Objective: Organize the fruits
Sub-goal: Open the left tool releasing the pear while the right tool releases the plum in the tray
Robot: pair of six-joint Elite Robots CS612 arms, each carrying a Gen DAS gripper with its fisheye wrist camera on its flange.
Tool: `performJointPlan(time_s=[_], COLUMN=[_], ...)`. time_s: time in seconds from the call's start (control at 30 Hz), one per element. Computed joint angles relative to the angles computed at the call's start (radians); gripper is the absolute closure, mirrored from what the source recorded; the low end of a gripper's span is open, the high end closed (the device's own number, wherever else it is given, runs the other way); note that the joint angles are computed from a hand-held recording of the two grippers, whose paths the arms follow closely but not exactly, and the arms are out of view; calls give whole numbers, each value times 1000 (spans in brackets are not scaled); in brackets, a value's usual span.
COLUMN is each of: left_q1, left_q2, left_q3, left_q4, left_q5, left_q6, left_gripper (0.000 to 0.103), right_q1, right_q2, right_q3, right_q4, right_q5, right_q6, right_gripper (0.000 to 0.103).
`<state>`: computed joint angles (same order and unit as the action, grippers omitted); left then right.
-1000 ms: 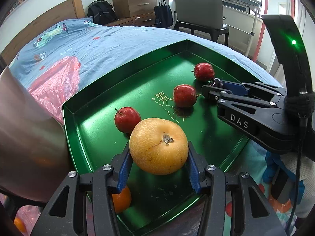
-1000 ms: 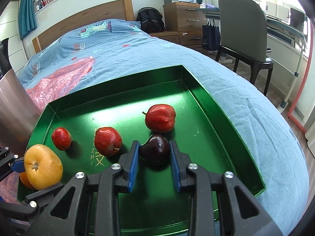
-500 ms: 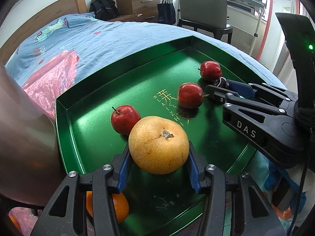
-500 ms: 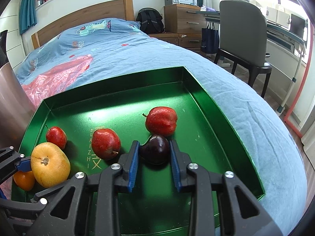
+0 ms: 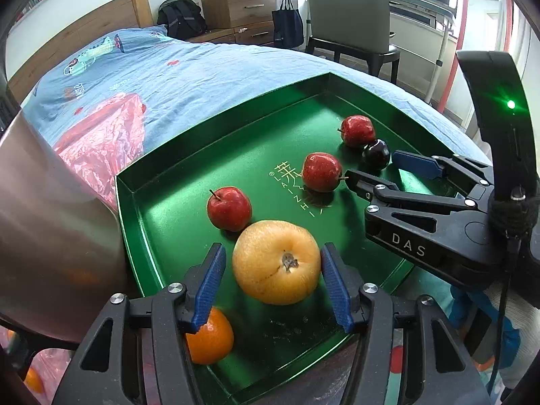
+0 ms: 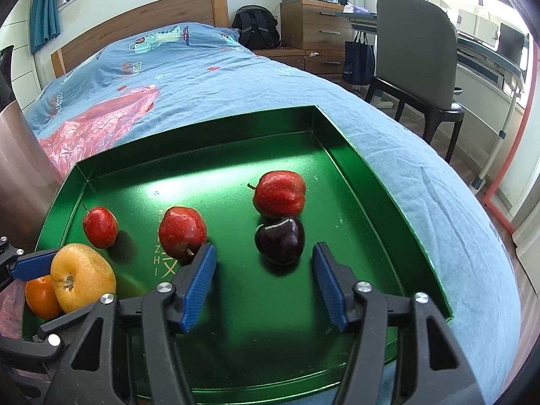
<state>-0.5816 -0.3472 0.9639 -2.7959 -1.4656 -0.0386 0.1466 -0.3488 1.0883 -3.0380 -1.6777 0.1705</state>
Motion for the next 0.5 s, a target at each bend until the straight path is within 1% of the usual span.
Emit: performJointPlan(time_s=[0.23,0.5], left_q1=[-1,-7], left_q2=[-48,-121], left_q3=[77,202], left_q4=[-57,-140], left_q5=[7,22], left_q6=[0,5], left_gripper=[48,44], right_q1=[0,14], right_q2=[-34,-81], right_q3=[51,114], right_q4=[-30,-80], right_q5=[2,-4], right_q6=[41,34], right_gripper=[0,0])
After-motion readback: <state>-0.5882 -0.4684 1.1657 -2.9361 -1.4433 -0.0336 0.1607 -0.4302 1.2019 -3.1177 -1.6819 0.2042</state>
